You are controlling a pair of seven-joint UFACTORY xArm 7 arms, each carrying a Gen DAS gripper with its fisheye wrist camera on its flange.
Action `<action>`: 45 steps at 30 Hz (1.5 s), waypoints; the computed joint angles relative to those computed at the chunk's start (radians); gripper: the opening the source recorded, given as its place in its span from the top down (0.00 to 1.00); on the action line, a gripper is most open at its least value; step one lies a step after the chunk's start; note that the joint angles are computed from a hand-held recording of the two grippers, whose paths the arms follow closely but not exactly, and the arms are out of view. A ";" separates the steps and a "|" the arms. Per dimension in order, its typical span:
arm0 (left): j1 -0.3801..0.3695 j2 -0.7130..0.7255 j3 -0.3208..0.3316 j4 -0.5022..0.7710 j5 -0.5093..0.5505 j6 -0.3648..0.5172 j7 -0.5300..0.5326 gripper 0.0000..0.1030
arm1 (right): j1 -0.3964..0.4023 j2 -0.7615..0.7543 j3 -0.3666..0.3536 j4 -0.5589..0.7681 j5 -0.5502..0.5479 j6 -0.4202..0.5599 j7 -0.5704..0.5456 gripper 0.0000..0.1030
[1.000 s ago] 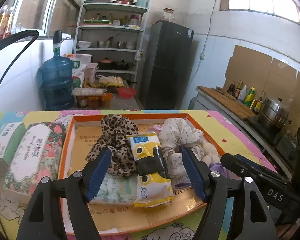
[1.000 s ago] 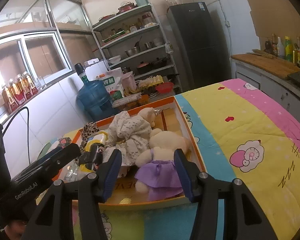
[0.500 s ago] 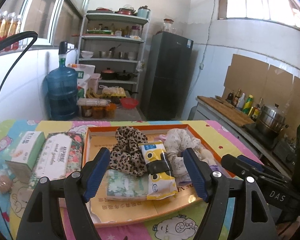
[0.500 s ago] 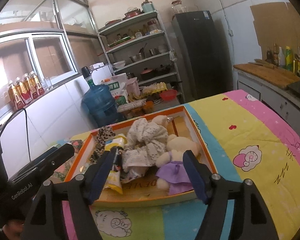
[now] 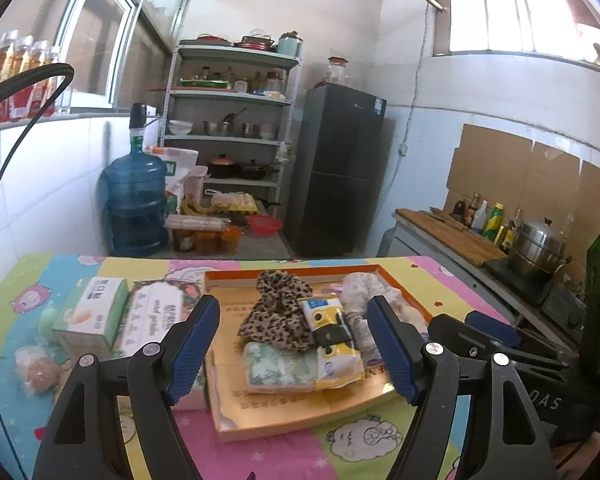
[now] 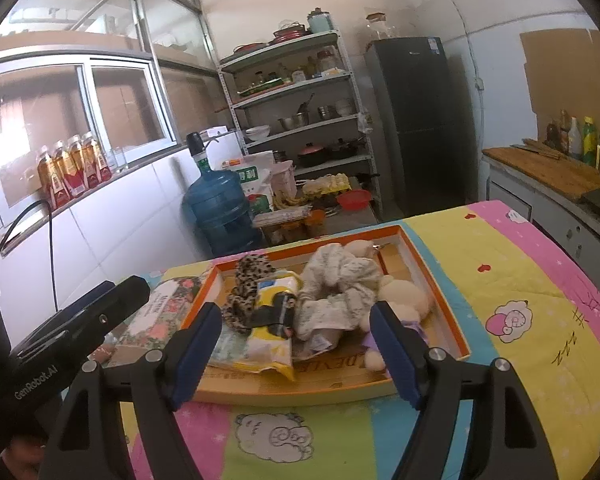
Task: Organize soft objects
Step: 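Lift both tools and move them back toward the remaining items on the quilt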
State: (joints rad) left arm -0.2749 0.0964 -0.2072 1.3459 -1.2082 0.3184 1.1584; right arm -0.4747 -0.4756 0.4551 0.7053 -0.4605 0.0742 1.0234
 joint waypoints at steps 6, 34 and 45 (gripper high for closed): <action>0.020 -0.037 0.025 -0.037 -0.032 0.016 0.048 0.25 | -0.013 -0.014 0.045 0.018 -0.021 0.024 0.041 0.26; 0.151 -0.061 0.138 -0.091 -0.050 0.134 0.079 0.25 | 0.140 0.188 0.132 0.259 -0.387 0.250 0.338 0.26; 0.228 -0.021 0.155 -0.074 -0.066 0.102 0.105 0.25 | 0.280 0.390 0.105 0.415 -0.534 0.292 0.384 0.26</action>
State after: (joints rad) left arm -0.0465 0.0752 -0.0526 1.2719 -1.2744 0.4201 1.2634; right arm -0.1948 -0.0853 0.5604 1.1207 -0.9950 0.3661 1.4076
